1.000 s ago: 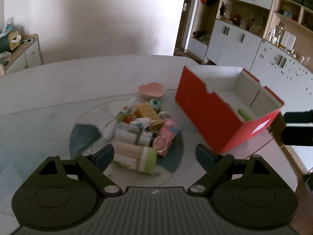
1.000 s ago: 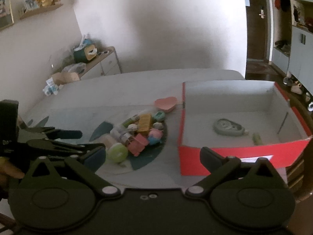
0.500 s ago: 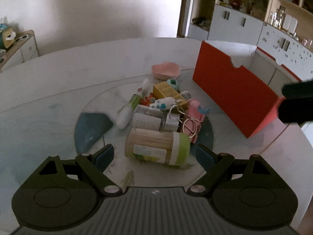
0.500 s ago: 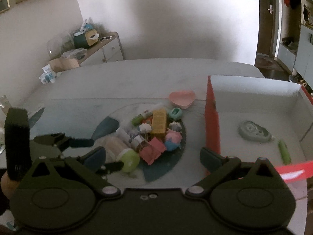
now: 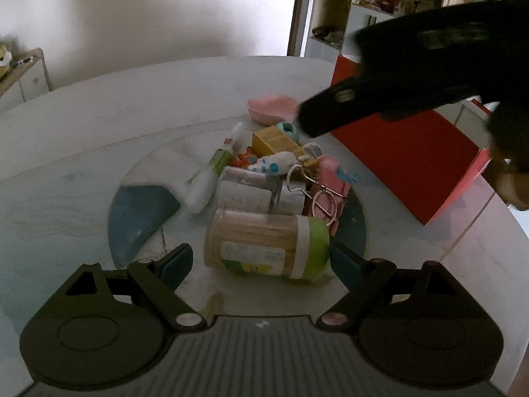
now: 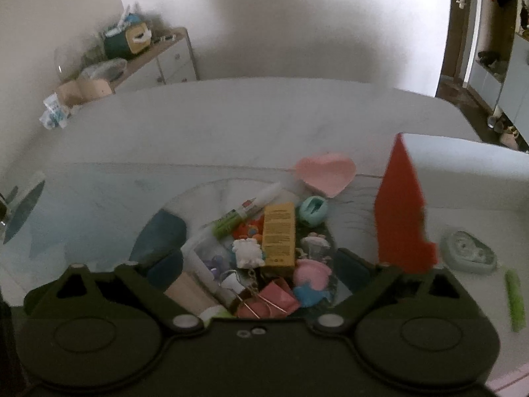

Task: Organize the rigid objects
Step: 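Move both tools back over the pile of items, then grasp the white bunny keychain with right tool while left tool grasps cream jar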

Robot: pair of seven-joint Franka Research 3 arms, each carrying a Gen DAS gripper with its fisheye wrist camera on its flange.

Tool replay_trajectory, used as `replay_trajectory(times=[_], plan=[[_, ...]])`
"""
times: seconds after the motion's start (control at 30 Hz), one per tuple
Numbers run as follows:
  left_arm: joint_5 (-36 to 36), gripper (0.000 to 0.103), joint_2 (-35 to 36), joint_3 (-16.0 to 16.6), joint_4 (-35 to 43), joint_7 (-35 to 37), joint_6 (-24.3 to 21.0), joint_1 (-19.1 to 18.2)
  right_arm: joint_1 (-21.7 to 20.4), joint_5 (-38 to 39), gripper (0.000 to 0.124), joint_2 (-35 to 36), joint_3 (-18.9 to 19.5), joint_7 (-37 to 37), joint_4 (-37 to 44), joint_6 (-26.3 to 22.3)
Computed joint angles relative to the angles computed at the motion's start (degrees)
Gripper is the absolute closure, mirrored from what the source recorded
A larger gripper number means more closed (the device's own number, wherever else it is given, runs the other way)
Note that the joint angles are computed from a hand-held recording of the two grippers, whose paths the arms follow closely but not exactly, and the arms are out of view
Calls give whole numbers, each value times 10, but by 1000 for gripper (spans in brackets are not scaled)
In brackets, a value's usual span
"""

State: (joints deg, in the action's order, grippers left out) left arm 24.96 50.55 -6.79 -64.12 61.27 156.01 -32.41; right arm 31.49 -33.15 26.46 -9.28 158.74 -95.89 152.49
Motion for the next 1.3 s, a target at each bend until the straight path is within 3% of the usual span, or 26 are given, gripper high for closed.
replay_trajectory(times=[0.2, 0.53, 0.83, 1.13, 1.3], plan=[[-10, 12, 10, -10, 9, 15, 5, 5, -17, 58, 42, 46, 17, -57, 60, -25], [-22, 12, 13, -12, 3, 22, 23, 10, -22, 129, 64, 74, 16, -93, 97, -47], [-16, 13, 6, 2, -12, 6, 38, 3, -13, 140, 75, 81, 6, -87, 108, -50], [-3, 18, -3, 4, -26, -7, 52, 3, -7, 138, 97, 82, 0, -75, 109, -53], [-2, 19, -8, 1, -33, -10, 50, 5, -4, 130, 97, 79, -2, -68, 106, -57]])
